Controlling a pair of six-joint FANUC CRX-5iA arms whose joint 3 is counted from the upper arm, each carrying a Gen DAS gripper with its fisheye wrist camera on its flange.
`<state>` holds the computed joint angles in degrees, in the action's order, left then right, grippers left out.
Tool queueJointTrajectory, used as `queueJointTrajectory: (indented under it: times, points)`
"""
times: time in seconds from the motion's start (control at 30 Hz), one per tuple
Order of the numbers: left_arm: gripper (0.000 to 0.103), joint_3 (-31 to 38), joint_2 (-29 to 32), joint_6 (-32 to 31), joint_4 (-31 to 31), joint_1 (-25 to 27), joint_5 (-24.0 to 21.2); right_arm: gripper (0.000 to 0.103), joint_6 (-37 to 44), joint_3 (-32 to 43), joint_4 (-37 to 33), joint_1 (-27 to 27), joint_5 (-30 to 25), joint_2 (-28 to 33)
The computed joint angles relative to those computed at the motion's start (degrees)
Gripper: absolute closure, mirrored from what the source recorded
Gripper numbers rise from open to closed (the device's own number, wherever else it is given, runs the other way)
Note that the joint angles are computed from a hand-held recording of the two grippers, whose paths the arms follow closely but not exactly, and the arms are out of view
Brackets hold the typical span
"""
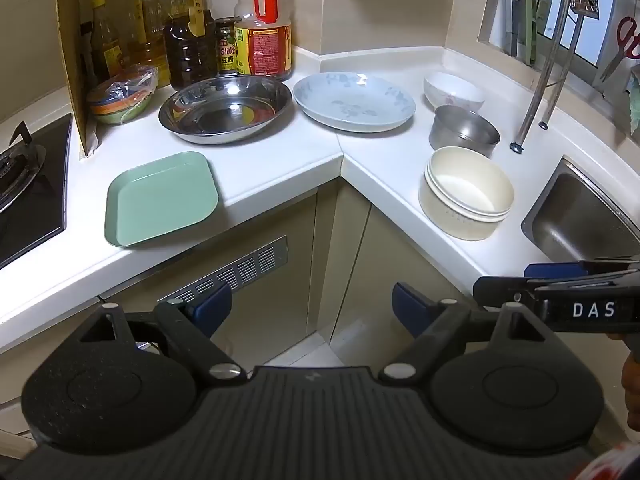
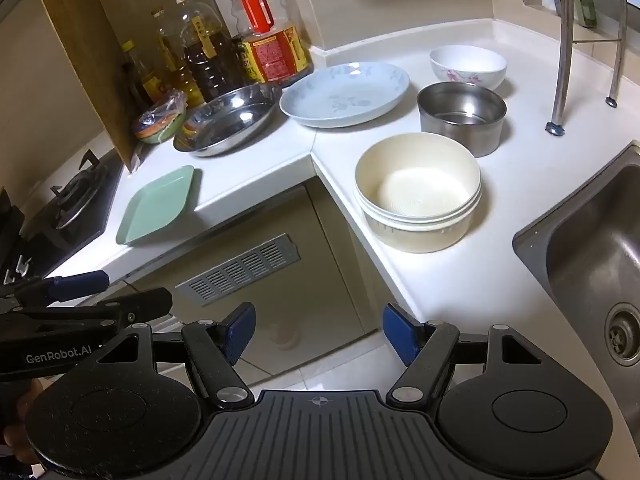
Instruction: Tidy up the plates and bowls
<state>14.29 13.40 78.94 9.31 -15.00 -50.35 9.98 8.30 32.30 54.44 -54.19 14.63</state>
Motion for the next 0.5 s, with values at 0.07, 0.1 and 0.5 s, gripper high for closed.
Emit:
queueJointTrajectory:
  times: [0.07,0.1,0.5]
  points:
    - [0.017,-0.1,0.0,-0.1,0.1,0.0,0.2,0.032,0.1,0.1,-0.2,0.0,-0.1,0.0]
    - [0.017,-0.1,0.0,-0.1,0.1,0.0,0.2,0.032,0.2,0.1,-0.3,0.0,-0.1,0.0]
    - [0.017,-0.3,0.1,-0.2,0.1,0.0,0.7,0.032,0.5,0.5,-0.5,0.1,-0.6,0.0]
